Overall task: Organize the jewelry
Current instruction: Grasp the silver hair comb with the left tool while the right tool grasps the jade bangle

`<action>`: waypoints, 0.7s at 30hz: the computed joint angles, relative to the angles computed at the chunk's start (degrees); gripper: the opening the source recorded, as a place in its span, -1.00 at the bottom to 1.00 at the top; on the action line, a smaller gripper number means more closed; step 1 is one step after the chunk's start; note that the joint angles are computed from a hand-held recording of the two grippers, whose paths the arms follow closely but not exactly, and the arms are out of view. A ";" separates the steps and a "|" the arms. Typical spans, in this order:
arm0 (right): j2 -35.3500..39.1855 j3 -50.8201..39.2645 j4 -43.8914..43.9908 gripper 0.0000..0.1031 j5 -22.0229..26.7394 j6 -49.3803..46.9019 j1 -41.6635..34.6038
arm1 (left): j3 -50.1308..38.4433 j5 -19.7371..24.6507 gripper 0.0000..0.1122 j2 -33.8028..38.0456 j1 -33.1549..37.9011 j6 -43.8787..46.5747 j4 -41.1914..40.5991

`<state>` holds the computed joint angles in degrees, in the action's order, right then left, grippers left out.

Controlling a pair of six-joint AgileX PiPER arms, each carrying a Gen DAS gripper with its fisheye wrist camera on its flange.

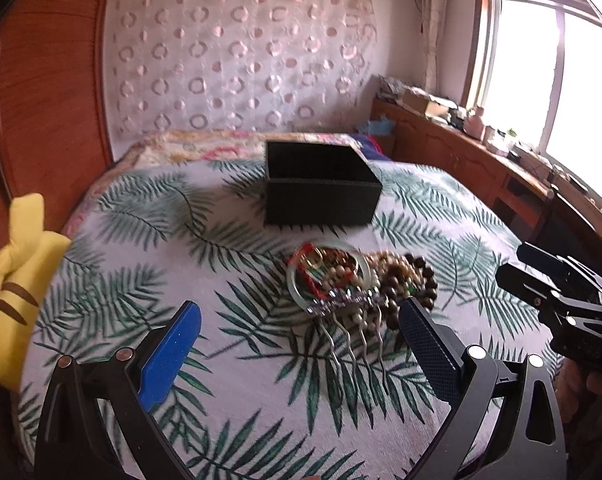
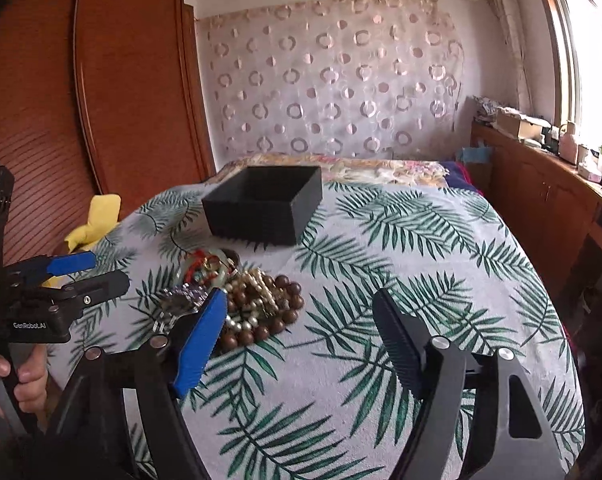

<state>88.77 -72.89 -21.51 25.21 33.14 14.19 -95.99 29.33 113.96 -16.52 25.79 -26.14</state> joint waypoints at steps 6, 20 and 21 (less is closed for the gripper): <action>-0.58 2.05 1.29 0.51 -0.84 -0.98 -1.37 | -5.07 6.27 0.58 4.32 -0.63 2.04 -1.86; 0.25 2.43 2.85 0.51 -0.55 -3.01 -1.48 | -19.70 19.30 -0.13 13.90 -1.58 -1.99 0.91; 0.41 2.30 3.12 0.51 -0.46 -3.36 -1.49 | -19.65 19.17 -0.14 13.86 -1.70 -2.02 1.41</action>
<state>89.18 -70.60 -18.39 24.76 29.78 12.70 -115.65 48.50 127.82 -18.22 23.77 -24.73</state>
